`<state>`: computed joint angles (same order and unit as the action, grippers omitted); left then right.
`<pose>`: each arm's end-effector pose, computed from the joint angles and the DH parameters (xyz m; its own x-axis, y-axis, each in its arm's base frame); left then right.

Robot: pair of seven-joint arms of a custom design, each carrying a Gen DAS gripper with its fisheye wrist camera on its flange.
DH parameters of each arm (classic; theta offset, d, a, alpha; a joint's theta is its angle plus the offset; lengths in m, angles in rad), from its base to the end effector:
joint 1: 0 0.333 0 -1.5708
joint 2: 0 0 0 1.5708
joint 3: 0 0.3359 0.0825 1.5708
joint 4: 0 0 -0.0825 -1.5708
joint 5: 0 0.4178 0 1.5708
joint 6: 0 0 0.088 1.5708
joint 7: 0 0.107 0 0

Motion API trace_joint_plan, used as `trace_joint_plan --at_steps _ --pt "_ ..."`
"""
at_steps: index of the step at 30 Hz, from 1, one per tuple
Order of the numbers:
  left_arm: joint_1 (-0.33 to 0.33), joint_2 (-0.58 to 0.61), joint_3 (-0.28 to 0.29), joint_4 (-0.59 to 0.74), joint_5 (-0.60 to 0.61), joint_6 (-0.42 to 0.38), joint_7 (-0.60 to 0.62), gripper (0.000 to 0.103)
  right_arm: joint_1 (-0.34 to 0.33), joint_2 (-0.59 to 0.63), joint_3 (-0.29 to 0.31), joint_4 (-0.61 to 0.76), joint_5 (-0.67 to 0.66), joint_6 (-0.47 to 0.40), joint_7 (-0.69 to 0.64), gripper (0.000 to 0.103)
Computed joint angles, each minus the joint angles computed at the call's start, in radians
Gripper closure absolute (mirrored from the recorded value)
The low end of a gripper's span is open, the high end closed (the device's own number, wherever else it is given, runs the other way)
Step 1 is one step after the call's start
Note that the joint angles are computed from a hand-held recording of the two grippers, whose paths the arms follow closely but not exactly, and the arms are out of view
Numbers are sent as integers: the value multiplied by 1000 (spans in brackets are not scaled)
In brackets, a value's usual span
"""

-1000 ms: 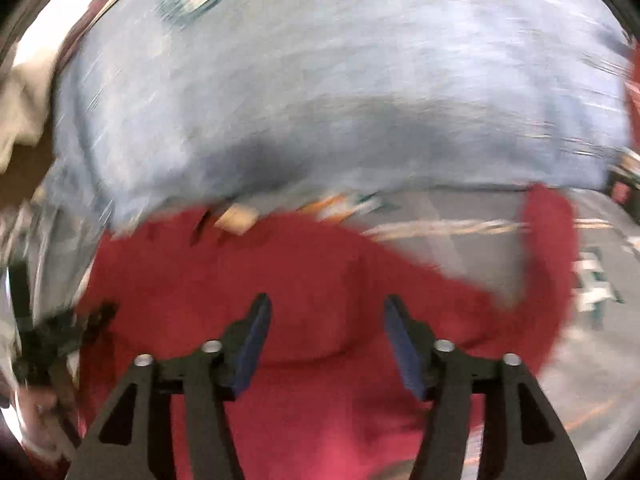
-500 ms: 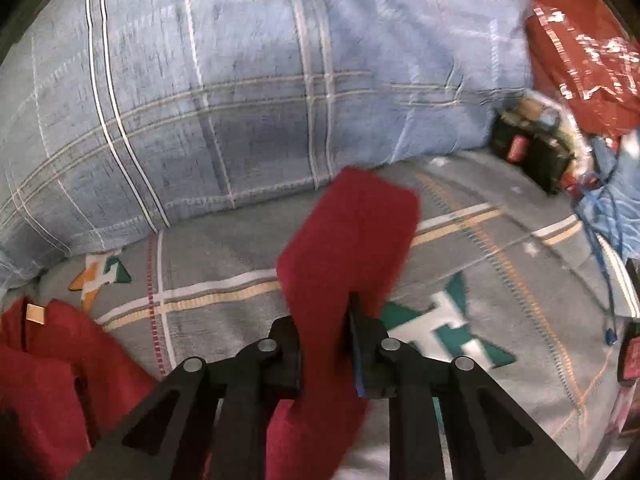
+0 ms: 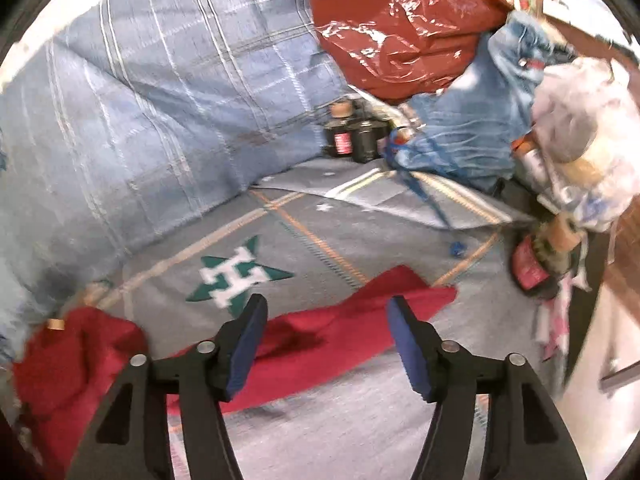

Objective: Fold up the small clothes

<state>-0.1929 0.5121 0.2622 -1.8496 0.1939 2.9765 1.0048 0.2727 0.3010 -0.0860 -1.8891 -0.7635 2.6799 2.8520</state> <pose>0.7219 0.0152 0.3178 0.3473 -0.9349 0.0729 -0.7324 -0.3190 -0.6015 0.6725 0.1532 0.3941 -0.4301 -0.8995 -0.0764 -0.6787 0.3780 -0.6297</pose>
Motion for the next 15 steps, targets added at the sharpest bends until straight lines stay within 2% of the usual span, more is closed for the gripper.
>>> trace_joint_plan --at_steps 4,7,9,11,13,15 --pt "-10 -2 14 -1 9 2 -12 10 -19 23 29 21 89 23 -76 35" --pt "-1 -4 3 -4 4 4 -8 10 -105 45 109 -7 311 180 -217 36" --pt "-4 -3 6 -3 7 1 -8 10 -157 63 172 -13 449 231 -318 36" --pt "-11 -4 14 -3 15 1 -14 10 -189 85 216 -3 549 235 -395 38" --pt "-9 -5 12 -5 14 4 -16 10 -225 109 270 12 643 218 -482 45" --pt "-4 -6 6 -6 12 4 -11 10 -209 124 258 22 672 211 -509 46"
